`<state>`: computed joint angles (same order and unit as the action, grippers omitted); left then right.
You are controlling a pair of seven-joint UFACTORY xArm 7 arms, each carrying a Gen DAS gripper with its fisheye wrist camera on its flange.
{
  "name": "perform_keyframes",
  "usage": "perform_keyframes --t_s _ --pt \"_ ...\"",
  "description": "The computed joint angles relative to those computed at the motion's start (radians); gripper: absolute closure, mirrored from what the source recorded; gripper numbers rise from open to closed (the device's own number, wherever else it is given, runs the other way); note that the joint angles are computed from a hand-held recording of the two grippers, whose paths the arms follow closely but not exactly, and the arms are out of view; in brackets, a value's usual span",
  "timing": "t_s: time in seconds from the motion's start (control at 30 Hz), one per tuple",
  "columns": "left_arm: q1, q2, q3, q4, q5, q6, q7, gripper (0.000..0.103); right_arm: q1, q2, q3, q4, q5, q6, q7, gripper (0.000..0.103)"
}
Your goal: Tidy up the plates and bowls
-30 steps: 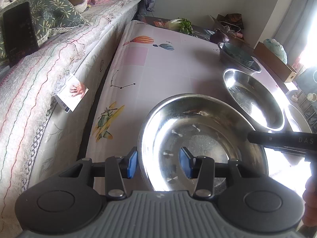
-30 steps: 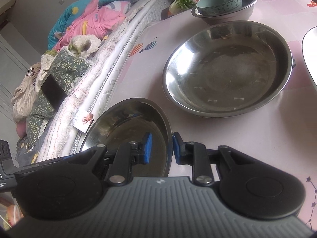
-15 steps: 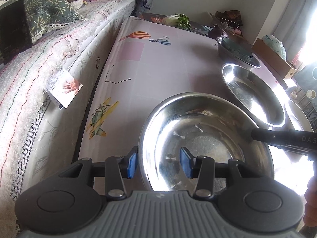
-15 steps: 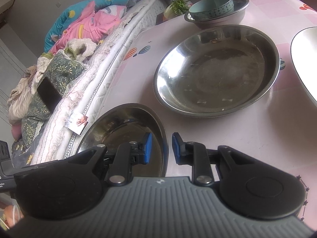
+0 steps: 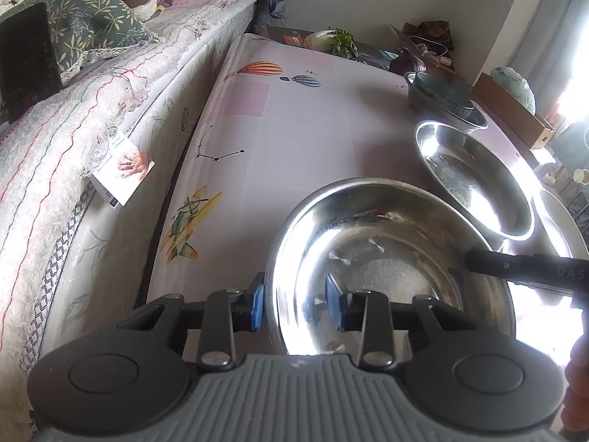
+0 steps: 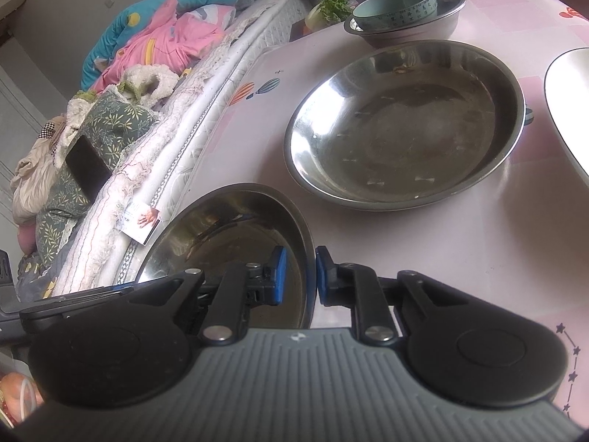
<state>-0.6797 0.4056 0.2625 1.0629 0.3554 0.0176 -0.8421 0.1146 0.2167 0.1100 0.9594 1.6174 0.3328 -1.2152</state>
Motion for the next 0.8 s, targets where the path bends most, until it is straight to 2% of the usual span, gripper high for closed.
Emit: perform_keyframes --t_s 0.2,0.47,0.6,0.8 --pt "0.014 0.000 -0.020 0.004 -0.006 0.004 0.014 0.068 -0.003 0.000 -0.003 -0.001 0.004 -0.003 -0.001 0.087" --pt "-0.006 0.003 -0.001 0.007 0.009 0.013 0.005 0.068 -0.002 -0.002 -0.004 -0.004 0.022 -0.001 -0.015 0.087" --pt "-0.034 0.006 0.026 0.018 0.045 0.036 -0.020 0.067 0.004 -0.004 -0.004 -0.006 0.023 -0.014 -0.020 0.086" --pt "-0.030 0.009 0.022 0.034 0.116 0.067 -0.062 0.066 0.001 -0.004 -0.006 -0.016 0.013 -0.008 -0.005 0.085"
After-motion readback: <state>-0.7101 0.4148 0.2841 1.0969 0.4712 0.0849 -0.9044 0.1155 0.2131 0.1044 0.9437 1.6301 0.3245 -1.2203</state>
